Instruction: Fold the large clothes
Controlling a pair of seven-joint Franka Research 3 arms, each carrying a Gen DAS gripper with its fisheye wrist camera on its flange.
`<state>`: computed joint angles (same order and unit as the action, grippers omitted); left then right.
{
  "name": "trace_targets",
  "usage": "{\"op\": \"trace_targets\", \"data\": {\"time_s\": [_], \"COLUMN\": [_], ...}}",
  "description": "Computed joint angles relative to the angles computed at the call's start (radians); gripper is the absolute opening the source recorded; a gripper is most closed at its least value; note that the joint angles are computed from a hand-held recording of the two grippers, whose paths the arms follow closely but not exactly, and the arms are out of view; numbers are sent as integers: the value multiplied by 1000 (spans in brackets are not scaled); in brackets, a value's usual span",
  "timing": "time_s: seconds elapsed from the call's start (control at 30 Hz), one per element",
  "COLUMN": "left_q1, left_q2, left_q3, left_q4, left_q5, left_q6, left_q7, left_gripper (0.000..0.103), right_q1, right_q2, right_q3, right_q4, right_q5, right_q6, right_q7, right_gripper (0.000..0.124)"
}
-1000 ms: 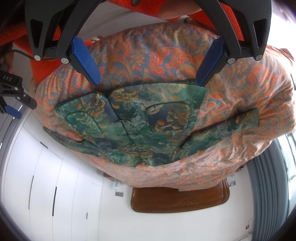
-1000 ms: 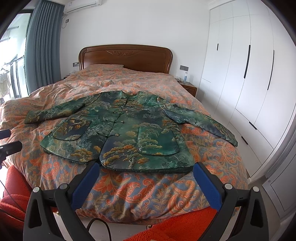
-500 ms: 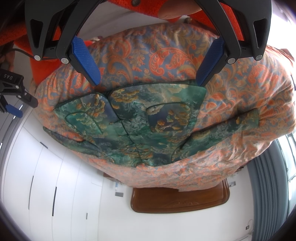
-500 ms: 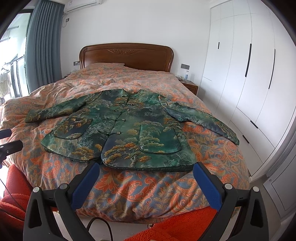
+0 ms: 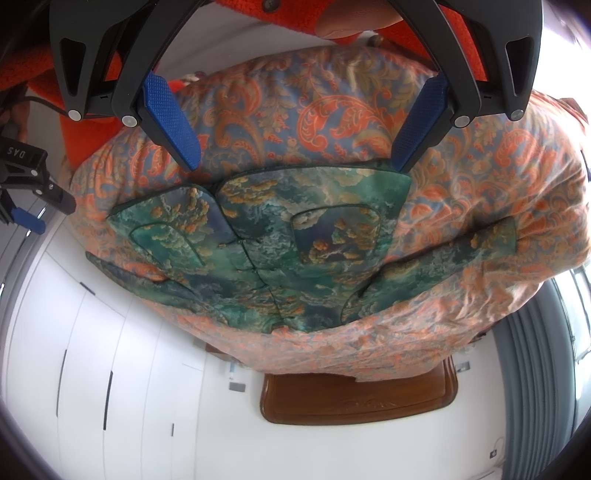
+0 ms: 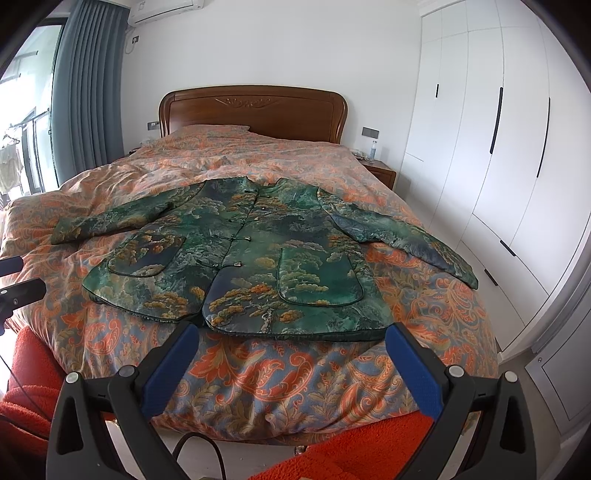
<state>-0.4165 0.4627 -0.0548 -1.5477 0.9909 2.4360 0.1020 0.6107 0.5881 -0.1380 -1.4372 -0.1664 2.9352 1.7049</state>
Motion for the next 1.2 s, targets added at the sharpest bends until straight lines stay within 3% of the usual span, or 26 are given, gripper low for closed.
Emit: {"op": "trace_targets", "data": {"time_s": [1.2], "left_q1": [0], "left_q2": [0], "left_q3": [-1], "left_q4": [-6], "left_q5": [5], "left_q6": [1], "left_q7": [-8], "left_gripper": [103], "right_q1": [-3], "right_q2": [12], "right_q3": [7], "right_q4": [18], "right_q5": [7], "right_q6": [-13], "right_q7": [-6], "right_gripper": [103]}}
